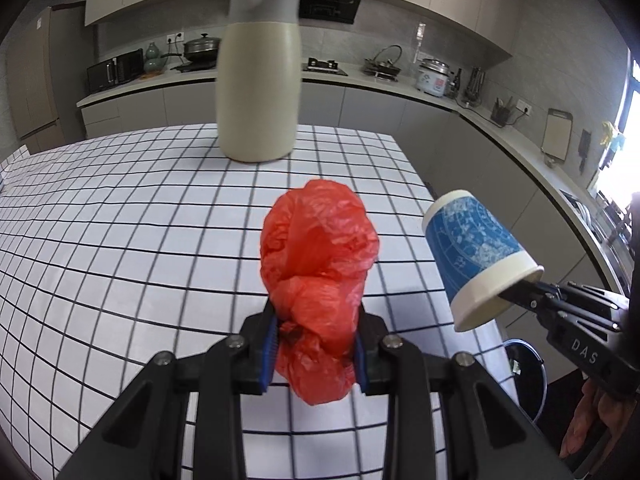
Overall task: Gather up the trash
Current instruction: 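Carry the red bag and blue paper cup over to the black bin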
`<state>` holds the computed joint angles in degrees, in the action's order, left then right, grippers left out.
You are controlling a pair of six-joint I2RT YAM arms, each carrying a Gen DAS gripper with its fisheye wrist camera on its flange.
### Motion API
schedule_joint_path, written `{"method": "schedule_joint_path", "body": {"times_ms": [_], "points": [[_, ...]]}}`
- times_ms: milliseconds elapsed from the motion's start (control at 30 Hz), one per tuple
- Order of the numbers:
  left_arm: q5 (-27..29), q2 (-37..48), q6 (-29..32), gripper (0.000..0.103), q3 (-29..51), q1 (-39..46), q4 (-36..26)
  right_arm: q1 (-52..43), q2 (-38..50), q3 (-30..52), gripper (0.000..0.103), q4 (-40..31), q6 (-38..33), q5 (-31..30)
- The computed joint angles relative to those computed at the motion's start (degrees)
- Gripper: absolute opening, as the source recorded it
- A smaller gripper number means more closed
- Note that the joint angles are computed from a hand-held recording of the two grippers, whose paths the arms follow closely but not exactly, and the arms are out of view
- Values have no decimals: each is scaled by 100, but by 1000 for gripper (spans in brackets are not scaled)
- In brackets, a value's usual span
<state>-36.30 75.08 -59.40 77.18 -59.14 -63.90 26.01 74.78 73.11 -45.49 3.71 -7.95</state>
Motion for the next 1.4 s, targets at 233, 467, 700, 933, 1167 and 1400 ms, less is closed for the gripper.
{"method": "schedule_joint_path", "body": {"times_ms": [233, 467, 700, 933, 1167, 1400], "points": [[-134, 751, -133, 31, 771, -554, -60, -1035, -800, -291, 4, -544, -486, -397], [-107, 1620, 47, 31, 1635, -935, 89, -2561, -1329, -357, 4, -1153, -1325, -1083], [35, 2470, 395, 31, 2595, -1132, 222, -4439, -1514, -264, 4, -1854, -2478, -1925], [295, 3394, 766, 31, 3658, -1298, 302, -6416, -1224, 33, 4, -2572, -3885, -2677], [642, 4557, 959, 31, 5050, -1482, 87, -8168, -573, 295, 4, -3097, -5303, -3045], [908, 6128, 977, 32, 7284, -1622, -667, -9126, 176, 338, 4, -2997, -6069, -2964]]}}
